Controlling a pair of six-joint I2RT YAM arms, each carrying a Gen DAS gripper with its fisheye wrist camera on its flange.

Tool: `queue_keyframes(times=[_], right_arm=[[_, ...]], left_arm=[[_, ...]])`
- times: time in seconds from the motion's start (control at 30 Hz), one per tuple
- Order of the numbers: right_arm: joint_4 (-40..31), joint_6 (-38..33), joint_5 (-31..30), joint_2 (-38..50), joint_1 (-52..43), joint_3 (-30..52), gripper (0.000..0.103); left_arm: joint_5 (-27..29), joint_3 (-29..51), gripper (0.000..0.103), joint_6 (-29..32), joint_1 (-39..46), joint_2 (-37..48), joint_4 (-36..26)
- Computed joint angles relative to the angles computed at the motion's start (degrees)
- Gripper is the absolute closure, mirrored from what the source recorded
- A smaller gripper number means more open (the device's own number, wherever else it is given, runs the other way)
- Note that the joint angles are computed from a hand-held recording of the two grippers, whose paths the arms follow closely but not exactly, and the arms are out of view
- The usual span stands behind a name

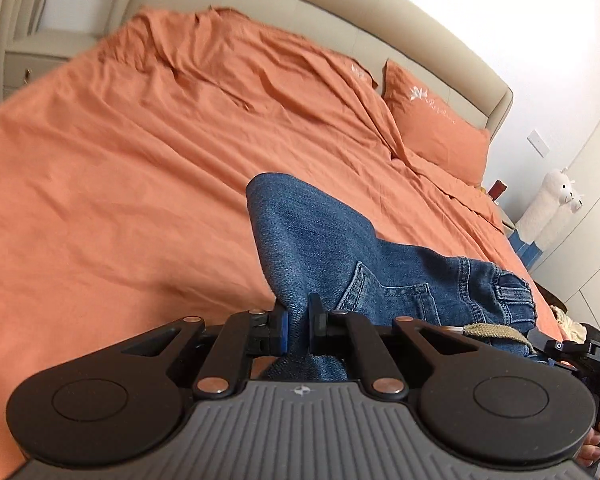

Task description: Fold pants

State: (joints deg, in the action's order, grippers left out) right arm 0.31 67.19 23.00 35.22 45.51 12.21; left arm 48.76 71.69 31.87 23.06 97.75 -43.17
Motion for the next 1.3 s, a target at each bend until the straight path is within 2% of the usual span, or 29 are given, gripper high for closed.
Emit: queue_keyframes(times=[0.1, 0.17, 0.27, 0.33, 0.43, 0.53, 0.77, 0.8, 1.0, 1.1, 1.23, 1.3], right_arm=[[4.4, 1.4, 5.2, 9.7, 7.6, 5.4, 0.084], [7.5, 2.1, 6.4, 16.4, 10.4, 9.0, 0.084], [12.9, 2.2, 5.5, 26.9, 12.2, 14.4, 0.084], [17.4, 2.0, 3.3, 34.4, 12.0, 18.0, 0.084], [23.0, 1.8, -0.4, 45.2, 10.9, 23.7, 0.084], [25.5, 1.0, -3.9, 54.6, 9.1, 29.8, 0.084], [26.6, -0.2, -10.2, 69.4, 4.8, 39.4, 0.084], [26.6, -0.4, -11.0, 71.0, 4.1, 40.2, 0.084], [29.1, 0.4, -15.3, 79.6, 0.4, 41.7, 0.084], [31.6, 0.8, -17.1, 83.5, -0.9, 41.5, 0.084], [35.5, 1.7, -19.7, 87.2, -2.1, 40.0, 0.084], [37.3, 2.8, -20.4, 89.1, -2.4, 39.8, 0.084]], left_arm=[[2.1, 8.3, 0.095, 7.4, 5.5, 2.3, -10.0], [2.9, 14.4, 0.094, 12.0, 8.8, 4.9, -16.4], [3.3, 23.8, 0.094, 17.2, 13.2, 9.5, -23.8], [3.0, 28.9, 0.094, 19.0, 15.3, 12.3, -26.0], [2.1, 34.4, 0.095, 20.0, 17.4, 16.7, -26.4], [1.0, 38.9, 0.095, 18.5, 18.4, 22.0, -25.3], [-0.8, 48.4, 0.095, 12.9, 17.0, 35.5, -22.0], [-0.9, 51.4, 0.095, 13.3, 17.3, 38.3, -23.2], [-4.1, 54.9, 0.095, 12.0, 14.6, 46.6, -19.7], [-6.2, 55.0, 0.095, 10.6, 14.0, 49.2, -15.6], [-7.4, 66.2, 0.094, 10.8, 14.4, 57.5, -20.9], [-8.4, 65.4, 0.093, 11.4, 14.3, 57.8, -19.8]])
